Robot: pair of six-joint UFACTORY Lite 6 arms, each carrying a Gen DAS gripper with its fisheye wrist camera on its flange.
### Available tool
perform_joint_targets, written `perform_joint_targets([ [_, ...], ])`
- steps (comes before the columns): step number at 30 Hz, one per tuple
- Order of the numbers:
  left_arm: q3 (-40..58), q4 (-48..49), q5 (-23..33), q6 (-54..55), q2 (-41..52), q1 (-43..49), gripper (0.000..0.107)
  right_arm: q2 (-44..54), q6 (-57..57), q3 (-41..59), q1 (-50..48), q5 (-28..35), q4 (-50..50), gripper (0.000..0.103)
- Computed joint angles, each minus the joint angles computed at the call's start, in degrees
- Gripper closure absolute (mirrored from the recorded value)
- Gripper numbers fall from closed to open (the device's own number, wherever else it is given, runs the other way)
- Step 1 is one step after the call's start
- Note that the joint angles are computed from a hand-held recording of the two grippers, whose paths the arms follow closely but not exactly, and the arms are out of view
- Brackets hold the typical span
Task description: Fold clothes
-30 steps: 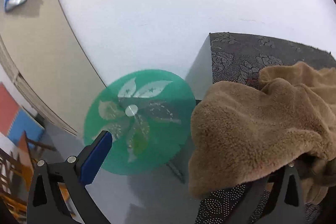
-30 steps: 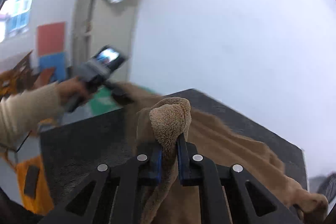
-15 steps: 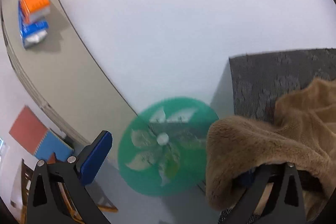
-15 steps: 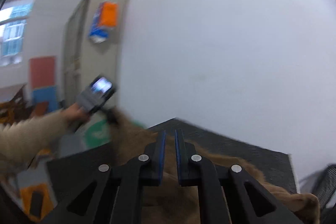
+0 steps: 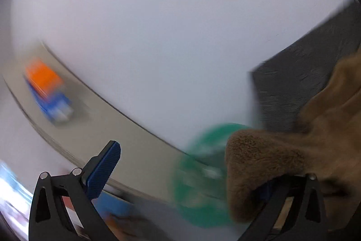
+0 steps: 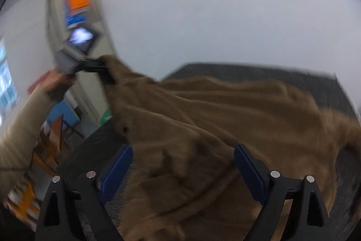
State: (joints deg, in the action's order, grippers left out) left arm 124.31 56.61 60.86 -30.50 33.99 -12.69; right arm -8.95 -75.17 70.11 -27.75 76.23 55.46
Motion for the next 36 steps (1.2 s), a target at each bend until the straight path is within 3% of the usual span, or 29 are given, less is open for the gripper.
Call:
perform_joint_targets([
  [2,-0.06,-11.99,-3.84,0.41,-1.59,4.22,0.004,3.82,1.80,1.25,1.34,-3.47,-1.45,0.013],
  [3,-0.35,-17.99,-5.41,2.17,-2.48,6.42,0.004,4.90,2.56,1.41,3.13,-5.35,-2.16,0.020],
  [5,-0.76,-26.68,-6.86,5.47,-3.08,9.68,0.004,6.89,5.20,1.83,8.00,-9.50,-4.55,0.055],
  [9,-6.52,-26.22,-8.80,3.60,-3.89,10.58,0.004,4.86,6.19,-3.12,14.71,-16.92,-9.47,0.066],
  [11,-7.69,-26.16,-9.68,2.92,-2.71,11.25,0.004,1.60,5.50,-6.29,16.19,-17.52,-9.46,0.087],
  [16,-11.70,-27.78,-12.48,-0.65,-1.83,13.37,0.004,-6.80,3.45,-6.80,11.38,0.30,-2.70,0.088],
  [21,-12.90,-31.79,-14.25,-0.35,-1.36,15.14,0.004,-17.65,4.84,-9.64,15.03,16.50,2.38,0.088],
  [26,-15.38,-30.92,-14.90,-0.65,-2.84,14.99,0.004,-24.68,8.98,-15.13,26.32,17.53,3.47,0.088],
  [32,-17.34,-34.14,-14.73,0.43,-4.01,16.60,0.004,-25.96,11.75,-20.74,38.30,18.04,6.16,0.088],
  [34,-18.52,-36.56,-14.44,1.94,-4.40,17.41,0.004,-27.15,10.72,-21.93,38.95,18.78,5.86,0.087],
  [36,-21.71,-38.65,-15.73,3.74,-6.21,18.10,0.004,-27.95,9.59,-21.18,35.41,18.56,4.86,0.079],
])
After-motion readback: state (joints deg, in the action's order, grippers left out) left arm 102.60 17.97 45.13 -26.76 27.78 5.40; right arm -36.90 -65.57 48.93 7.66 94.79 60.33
